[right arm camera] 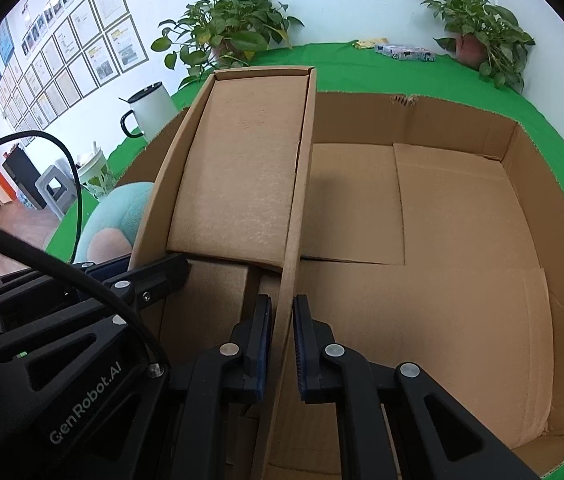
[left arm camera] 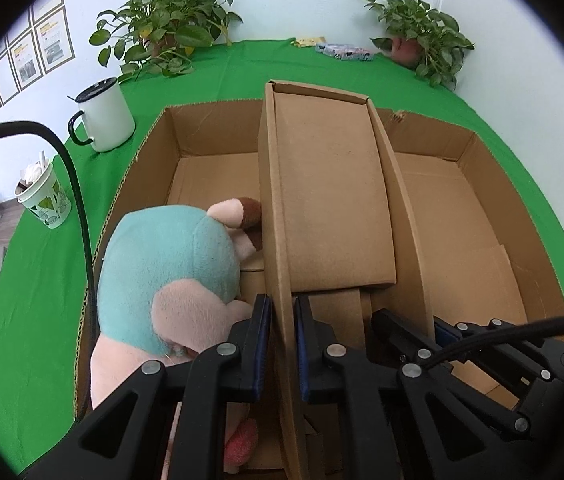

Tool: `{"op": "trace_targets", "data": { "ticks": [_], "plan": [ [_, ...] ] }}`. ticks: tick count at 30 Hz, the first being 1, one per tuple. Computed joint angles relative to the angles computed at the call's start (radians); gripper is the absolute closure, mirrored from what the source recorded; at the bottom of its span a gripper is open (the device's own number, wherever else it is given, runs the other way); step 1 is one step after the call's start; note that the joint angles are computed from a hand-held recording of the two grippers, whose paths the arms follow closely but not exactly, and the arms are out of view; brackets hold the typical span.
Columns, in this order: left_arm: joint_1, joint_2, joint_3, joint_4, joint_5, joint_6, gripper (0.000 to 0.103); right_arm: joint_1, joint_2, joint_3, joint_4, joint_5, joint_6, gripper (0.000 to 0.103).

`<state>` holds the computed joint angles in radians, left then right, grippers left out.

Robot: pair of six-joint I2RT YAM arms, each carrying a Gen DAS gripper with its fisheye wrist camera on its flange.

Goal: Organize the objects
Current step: 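Lower the narrow box with both grippers into the large box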

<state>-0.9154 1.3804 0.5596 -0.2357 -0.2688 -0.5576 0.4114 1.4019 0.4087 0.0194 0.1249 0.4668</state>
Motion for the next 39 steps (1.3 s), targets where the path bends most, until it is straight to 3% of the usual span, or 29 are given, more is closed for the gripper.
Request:
{"op": "trace_targets", "data": {
  "ticks": [9, 15, 27, 32, 39],
  "plan": [
    [0.021, 0.011, 0.01, -0.018, 0.027, -0.001, 0.093, -0.004, 0.032, 0.0, 0.024, -0.016, 0.003, 0.094],
    [0.05, -0.058, -0.012, -0.049, 0.079, -0.018, 0.089, 0.009, 0.042, 0.017, 0.01, -0.006, 0.006, 0.094],
    [0.046, -0.205, -0.055, -0.101, 0.071, -0.041, 0.084, 0.044, 0.104, 0.052, -0.001, 0.024, 0.008, 0.094],
    [0.051, -0.261, -0.07, -0.119, 0.055, -0.038, 0.075, 0.027, 0.143, 0.077, -0.011, -0.006, -0.008, 0.09],
    [0.073, -0.286, -0.081, -0.133, 0.049, -0.029, 0.074, 0.046, 0.111, 0.083, -0.035, 0.028, -0.028, 0.087]
  ]
}}
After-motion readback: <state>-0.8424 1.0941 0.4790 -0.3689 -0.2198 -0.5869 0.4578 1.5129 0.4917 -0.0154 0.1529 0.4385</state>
